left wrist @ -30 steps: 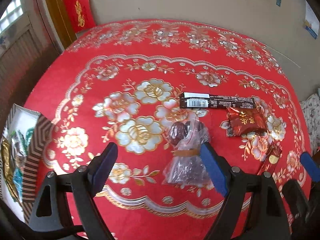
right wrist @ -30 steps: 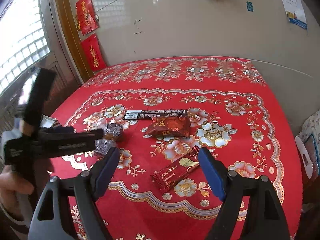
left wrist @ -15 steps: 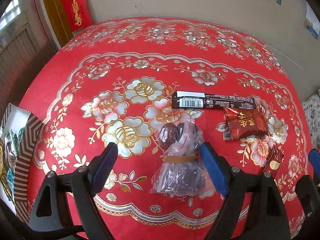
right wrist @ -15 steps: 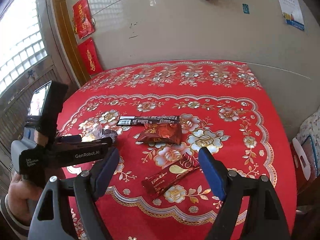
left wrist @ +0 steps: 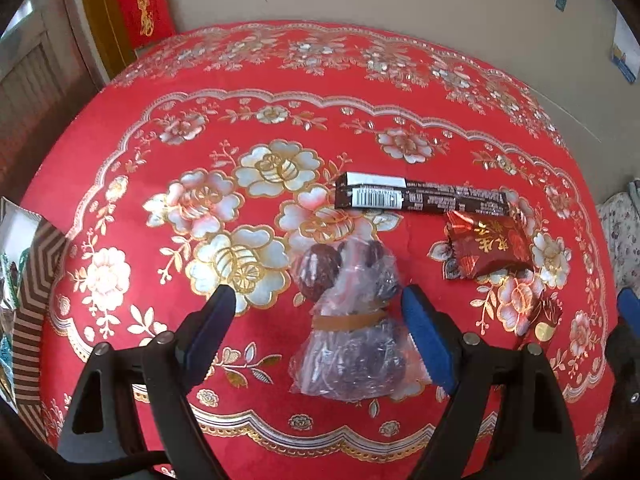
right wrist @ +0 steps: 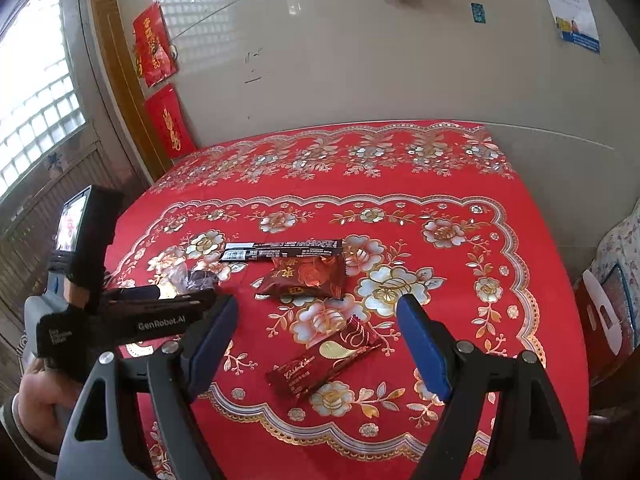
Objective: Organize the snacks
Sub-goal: 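Grasp the clear bag of dates with the left tool while the right tool grasps the red packet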
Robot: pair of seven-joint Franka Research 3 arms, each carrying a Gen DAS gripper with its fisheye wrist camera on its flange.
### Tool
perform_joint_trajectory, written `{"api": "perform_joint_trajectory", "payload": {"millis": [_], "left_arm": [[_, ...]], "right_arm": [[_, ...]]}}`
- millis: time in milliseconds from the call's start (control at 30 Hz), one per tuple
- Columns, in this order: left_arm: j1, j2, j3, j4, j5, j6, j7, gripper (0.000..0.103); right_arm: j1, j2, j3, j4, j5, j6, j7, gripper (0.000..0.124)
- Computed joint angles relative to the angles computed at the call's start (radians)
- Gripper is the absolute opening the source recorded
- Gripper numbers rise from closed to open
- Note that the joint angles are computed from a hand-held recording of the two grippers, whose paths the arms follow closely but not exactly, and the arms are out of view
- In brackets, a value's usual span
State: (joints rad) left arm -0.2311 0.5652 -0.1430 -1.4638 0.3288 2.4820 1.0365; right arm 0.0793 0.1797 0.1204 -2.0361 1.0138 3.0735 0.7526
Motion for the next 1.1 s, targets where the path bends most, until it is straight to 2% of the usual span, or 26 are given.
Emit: {"api": "perform_joint_trajectory", "payload": {"millis": [67,167,200,233,267,333,433,500,600,667,733,833,1000,1033,1067,1100], "left_arm": [[-0.003,0.015,-0.005,0.025,0.0,-0.032,0.023,0.085],[-0.017,0.015,0.007,0.021,0.027,-0.024,0.025,0.084],[-0.018,0.012,0.008,0.016,0.031,-0.016,0.025,0.079],[-0.008,0.012,-0.002,0.011,0.019,-0.009,0.04,0.066],[0.003,0.014,-0.015,0.014,0.001,-0.014,0.062,0.062],[-0.007,0.007,-0.003,0.008,0.021,-0.013,0.07,0.046],[-0.004,-0.006,0.002,-0.009,0.027,-0.011,0.079,0.045],[0.014,-0.023,-0.004,-0.039,0.005,0.008,0.076,0.045],[0.033,-0.045,-0.008,-0.077,-0.016,0.027,0.075,0.045],[0.036,-0.058,-0.004,-0.095,-0.011,0.032,0.078,0.045],[0.041,-0.067,-0.003,-0.111,-0.012,0.044,0.076,0.045],[0.045,-0.074,-0.001,-0.12,-0.009,0.052,0.074,0.045],[0.055,-0.08,-0.005,-0.134,-0.02,0.063,0.077,0.045],[0.057,-0.081,-0.005,-0.138,-0.022,0.065,0.076,0.045],[0.059,-0.082,-0.006,-0.14,-0.025,0.066,0.078,0.045],[0.062,-0.082,-0.008,-0.141,-0.03,0.065,0.081,0.045]], "right_arm": [[-0.005,0.006,0.003,0.01,0.01,-0.012,-0.009,0.081],[-0.007,0.014,0.005,0.026,0.014,-0.02,-0.022,0.081],[-0.006,0.019,0.005,0.033,0.009,-0.023,-0.025,0.081],[-0.002,0.024,-0.001,0.04,-0.009,-0.027,-0.012,0.081],[0.008,0.033,-0.015,0.049,-0.048,-0.033,0.02,0.081],[0.013,0.052,-0.027,0.071,-0.102,-0.049,0.064,0.081],[0.018,0.1,-0.05,0.128,-0.207,-0.113,0.159,0.081],[0.023,0.131,-0.058,0.159,-0.269,-0.127,0.213,0.081],[0.085,0.183,-0.125,0.199,-0.444,-0.124,0.373,0.084],[0.097,0.207,-0.137,0.218,-0.51,-0.119,0.433,0.103],[0.08,0.23,-0.113,0.243,-0.539,-0.124,0.446,0.103],[0.134,0.256,-0.176,0.27,-0.659,-0.13,0.554,0.103],[0.121,0.283,-0.171,0.306,-0.748,-0.196,0.619,0.102],[0.102,0.284,-0.151,0.303,-0.74,-0.193,0.607,0.095],[0.087,0.287,-0.134,0.306,-0.732,-0.196,0.597,0.07],[0.063,0.288,-0.108,0.304,-0.714,-0.197,0.572,0.062]]}}
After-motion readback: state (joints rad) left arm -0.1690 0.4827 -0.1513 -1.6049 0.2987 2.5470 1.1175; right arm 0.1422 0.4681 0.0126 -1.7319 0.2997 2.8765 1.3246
